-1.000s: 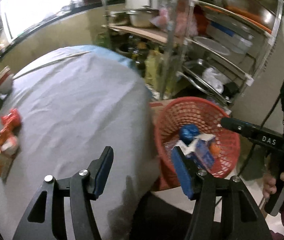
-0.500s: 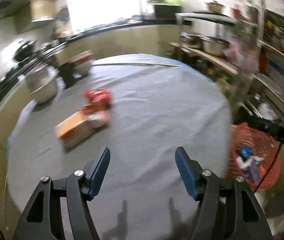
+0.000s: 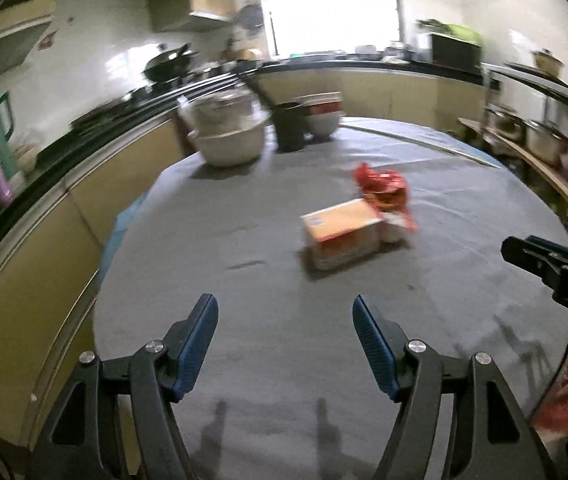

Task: Collect trash
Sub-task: 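Move both tools back over the table toward the medicine box and orange bag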

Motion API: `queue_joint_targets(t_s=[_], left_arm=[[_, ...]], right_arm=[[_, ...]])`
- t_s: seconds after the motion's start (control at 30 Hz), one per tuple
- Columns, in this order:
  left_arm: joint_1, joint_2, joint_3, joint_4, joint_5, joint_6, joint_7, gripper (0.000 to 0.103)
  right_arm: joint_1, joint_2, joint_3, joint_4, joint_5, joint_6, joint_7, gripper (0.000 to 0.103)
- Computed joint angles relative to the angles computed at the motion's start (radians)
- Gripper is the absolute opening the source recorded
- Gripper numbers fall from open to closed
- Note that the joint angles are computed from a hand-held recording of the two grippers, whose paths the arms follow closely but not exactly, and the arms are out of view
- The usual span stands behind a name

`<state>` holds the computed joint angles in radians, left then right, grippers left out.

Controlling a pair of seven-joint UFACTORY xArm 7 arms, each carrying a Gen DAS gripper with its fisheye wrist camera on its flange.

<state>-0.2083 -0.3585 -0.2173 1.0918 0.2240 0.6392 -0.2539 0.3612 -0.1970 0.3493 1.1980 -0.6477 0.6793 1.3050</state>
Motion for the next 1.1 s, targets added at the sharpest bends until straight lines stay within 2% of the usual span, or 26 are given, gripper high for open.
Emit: queue_joint_targets(t_s=[0.1, 0.2, 0.57, 0.63, 0.7, 0.87, 1.1], left_arm=[[0.007, 0.049, 0.022, 0.027, -0.028, 0.014, -0.002, 0.071], [0.013, 0.085, 0.036, 0.054, -0.038, 0.039, -0.014, 0.071], [0.016, 0.14, 0.066, 0.073, -0.053, 0.037, 0.0, 0.071], [0.015, 0.15, 0.068, 0.073, -0.051, 0.014, 0.009, 0.071], [0.025, 0.16, 0.06, 0.062, -0.013, -0.037, -0.017, 0.071], [0.033, 0.208, 0.06, 0.072, 0.038, -0.095, -0.063, 0.071], [0.02, 0.251, 0.08, 0.08, 0.0, -0.103, -0.06, 0.071]], right_arm=[[0.003, 0.067, -0.013, 0.032, 0.02, -0.025, 0.018, 0.057], [0.028, 0.118, -0.03, 0.071, 0.017, 0.015, 0.027, 0.057], [0.077, 0.134, -0.08, 0.055, 0.0, 0.032, 0.095, 0.057], [0.075, 0.128, -0.079, 0.045, -0.011, 0.035, 0.129, 0.057], [0.076, 0.133, -0.077, 0.049, -0.001, 0.045, 0.116, 0.057], [0.092, 0.153, -0.07, 0.08, -0.034, 0.085, 0.115, 0.057], [0.109, 0.154, -0.081, 0.075, -0.05, 0.089, 0.144, 0.057]])
